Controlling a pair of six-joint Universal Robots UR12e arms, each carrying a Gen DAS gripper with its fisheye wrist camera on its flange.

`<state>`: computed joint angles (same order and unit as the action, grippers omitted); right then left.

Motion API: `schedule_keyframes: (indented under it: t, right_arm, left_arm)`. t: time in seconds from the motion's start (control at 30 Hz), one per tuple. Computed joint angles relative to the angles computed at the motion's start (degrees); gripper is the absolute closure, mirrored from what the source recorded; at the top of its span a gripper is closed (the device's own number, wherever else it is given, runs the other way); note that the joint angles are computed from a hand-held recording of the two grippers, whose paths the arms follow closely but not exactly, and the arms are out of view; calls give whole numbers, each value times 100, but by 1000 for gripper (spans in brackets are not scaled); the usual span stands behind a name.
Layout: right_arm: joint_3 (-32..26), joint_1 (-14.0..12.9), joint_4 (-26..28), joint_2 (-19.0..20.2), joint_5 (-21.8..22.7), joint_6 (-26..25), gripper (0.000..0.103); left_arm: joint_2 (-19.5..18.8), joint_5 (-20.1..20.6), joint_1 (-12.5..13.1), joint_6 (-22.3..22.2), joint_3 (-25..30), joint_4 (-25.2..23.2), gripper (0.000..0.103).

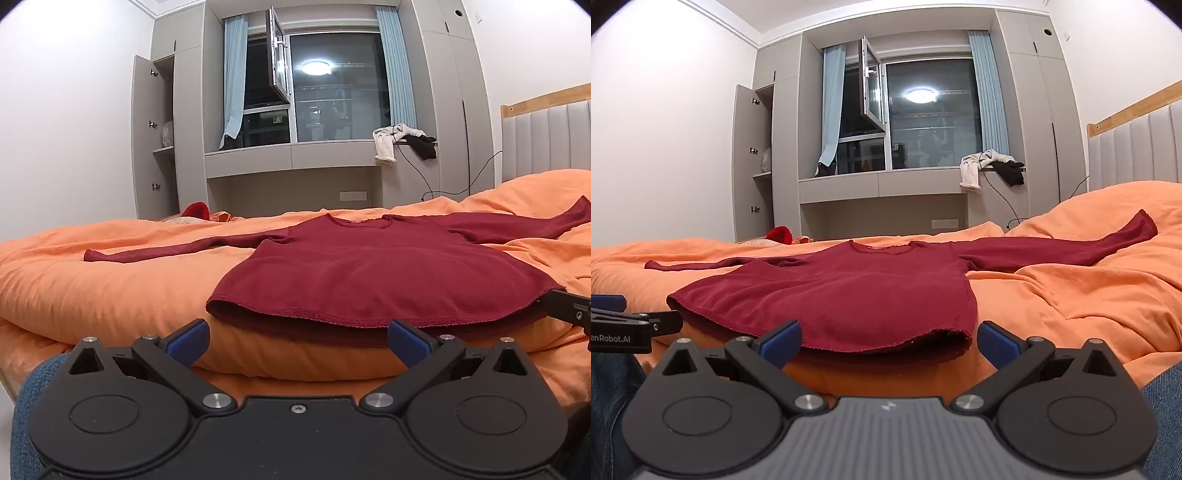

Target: Fold small clothes

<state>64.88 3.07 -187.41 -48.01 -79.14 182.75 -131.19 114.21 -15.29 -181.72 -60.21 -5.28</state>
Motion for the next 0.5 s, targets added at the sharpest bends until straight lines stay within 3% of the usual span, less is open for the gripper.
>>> schedule_keyframes:
  t: [0.5]
  right_arm:
    - [23, -3, 87, -32, -58, 69, 0]
  left_arm:
    - [4, 61, -40, 7, 0, 8, 1]
